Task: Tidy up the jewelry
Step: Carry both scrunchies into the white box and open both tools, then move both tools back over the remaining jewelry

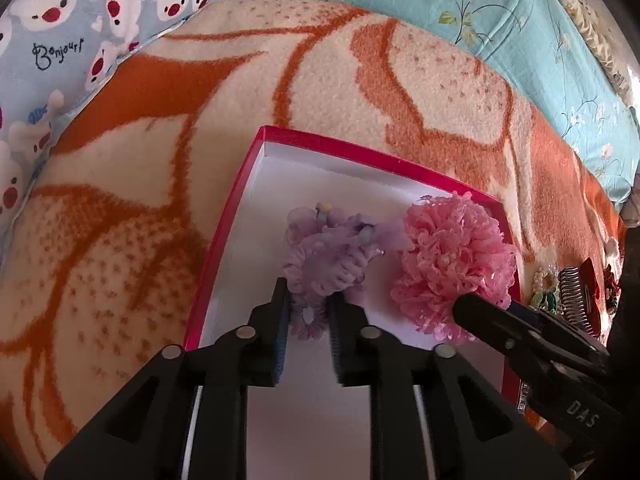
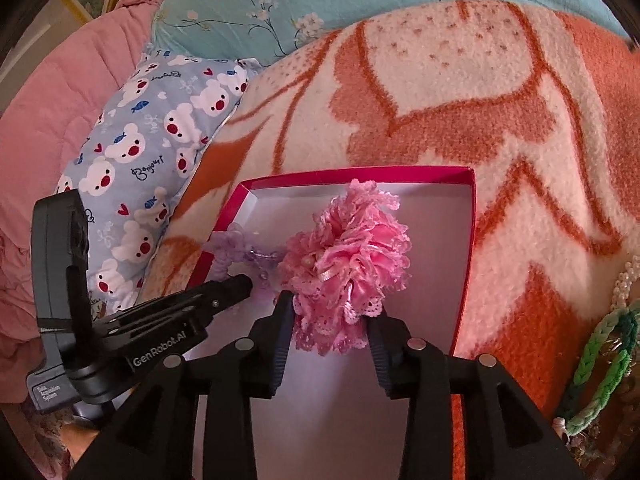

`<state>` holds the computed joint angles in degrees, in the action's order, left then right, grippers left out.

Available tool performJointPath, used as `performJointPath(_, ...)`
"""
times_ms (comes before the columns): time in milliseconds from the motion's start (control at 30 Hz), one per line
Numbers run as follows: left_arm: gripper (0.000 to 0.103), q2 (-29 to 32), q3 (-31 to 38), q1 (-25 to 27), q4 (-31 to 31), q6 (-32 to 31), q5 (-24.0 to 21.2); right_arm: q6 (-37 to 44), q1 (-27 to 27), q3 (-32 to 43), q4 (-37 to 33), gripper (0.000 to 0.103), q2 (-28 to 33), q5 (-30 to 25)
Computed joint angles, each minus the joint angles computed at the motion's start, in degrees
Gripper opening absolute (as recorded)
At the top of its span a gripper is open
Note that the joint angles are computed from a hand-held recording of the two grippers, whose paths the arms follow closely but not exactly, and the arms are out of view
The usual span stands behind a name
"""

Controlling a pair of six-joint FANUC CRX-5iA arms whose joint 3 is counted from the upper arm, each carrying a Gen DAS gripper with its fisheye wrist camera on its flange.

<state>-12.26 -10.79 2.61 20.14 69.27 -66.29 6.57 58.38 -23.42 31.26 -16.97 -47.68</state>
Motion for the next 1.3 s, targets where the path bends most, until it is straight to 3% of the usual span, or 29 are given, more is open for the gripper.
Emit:
performJointPath(100,0.035,-0.13,0.09,0.21,-0.21,-0.14,-0.39,0.03,0.75,0.25,0.64,0.047,-0.30,-0.83)
performJointPath(433,0.051,-1.25,-0.35,1.17,-0.41,-1.50,-1.98,-3.58,4.24,-0.61,4.14,0.047,-2.89,-4.23)
performJointPath(600,0.051,-2.51,-1.16,1.89,-0.08,-2.98,-2.95,-7.05,6.58,-1.67,6.91,0.051,-4.77,-6.38)
performJointPath(767,0.064,-3.92,-2.52,3.42,2.04,-4.91,-4.37,-10.47,9.03,-3.09,8.33,0.051,-7.09,-7.71)
performJointPath(1067,0.064,-8.22,-4.89,5.51,6.01,-7.12,-6.96,-18.05,16.81,-6.51,12.95,0.051,-13.14,-15.37)
performJointPath(1300,0.064,-10.96,-5.39,5.02,9.09,-7.73,-8.81,-26.91,27.67,-9.41,16.80,0.056,-18.91,-28.42)
